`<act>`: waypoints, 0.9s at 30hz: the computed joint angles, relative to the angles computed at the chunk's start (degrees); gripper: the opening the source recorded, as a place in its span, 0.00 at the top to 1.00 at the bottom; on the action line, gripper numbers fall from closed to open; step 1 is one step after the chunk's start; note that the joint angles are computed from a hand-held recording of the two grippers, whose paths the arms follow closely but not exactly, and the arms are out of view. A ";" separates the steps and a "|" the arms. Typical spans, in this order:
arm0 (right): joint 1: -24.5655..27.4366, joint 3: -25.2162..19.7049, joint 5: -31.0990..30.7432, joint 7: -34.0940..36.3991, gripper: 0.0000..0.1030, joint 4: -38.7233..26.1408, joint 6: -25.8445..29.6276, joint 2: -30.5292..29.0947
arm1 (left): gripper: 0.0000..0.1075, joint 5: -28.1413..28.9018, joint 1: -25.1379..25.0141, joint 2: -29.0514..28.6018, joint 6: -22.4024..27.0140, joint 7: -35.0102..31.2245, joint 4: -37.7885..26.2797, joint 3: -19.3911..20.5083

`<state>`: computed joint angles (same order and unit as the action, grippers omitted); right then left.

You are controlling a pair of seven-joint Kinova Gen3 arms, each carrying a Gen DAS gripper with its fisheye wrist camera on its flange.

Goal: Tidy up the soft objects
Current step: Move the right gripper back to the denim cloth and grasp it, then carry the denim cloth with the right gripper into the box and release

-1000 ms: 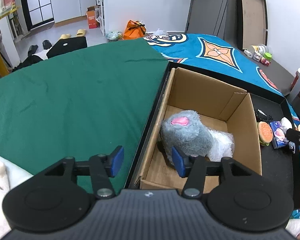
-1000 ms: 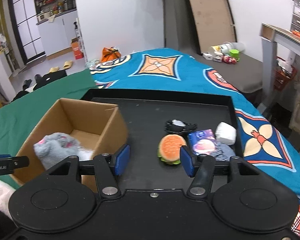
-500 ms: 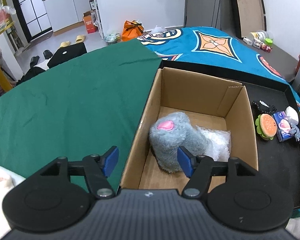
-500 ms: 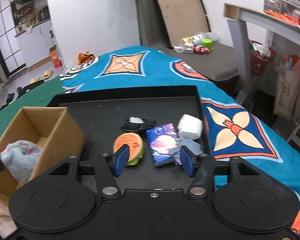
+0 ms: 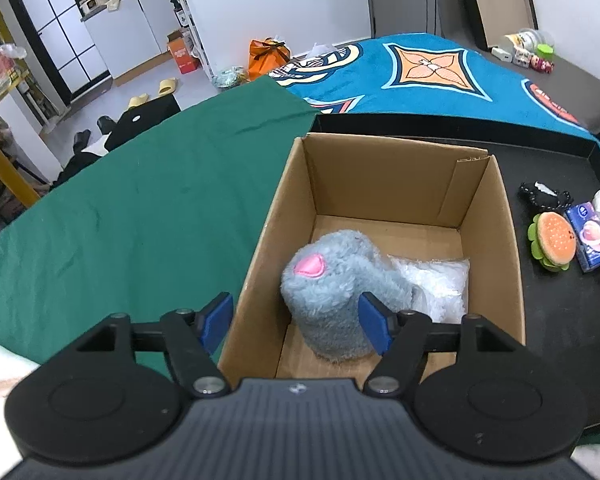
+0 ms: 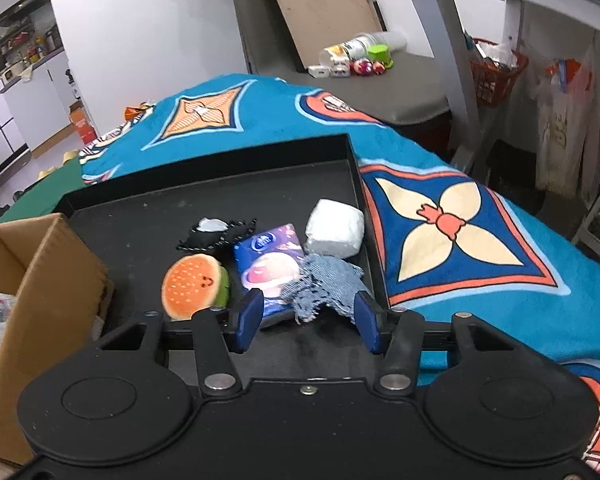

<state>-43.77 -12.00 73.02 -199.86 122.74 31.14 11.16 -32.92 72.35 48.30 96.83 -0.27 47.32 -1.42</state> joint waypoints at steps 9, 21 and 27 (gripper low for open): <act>0.42 0.68 3.06 -1.23 0.73 -0.37 0.14 2.64 | 0.36 1.00 -0.52 2.13 3.19 -2.44 -3.90 -0.42; 0.56 -0.78 7.10 -4.64 0.99 1.57 0.79 0.21 | 0.35 1.18 -0.17 2.51 4.16 -3.06 -4.80 -1.22; 1.15 -2.33 8.26 -6.02 0.99 2.46 0.78 -2.11 | 0.35 0.95 0.36 0.92 3.43 -1.35 -2.26 -0.90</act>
<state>-42.62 -14.33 81.29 -205.88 125.20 31.92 9.06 -31.97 72.71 49.21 100.26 -1.62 45.07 -2.32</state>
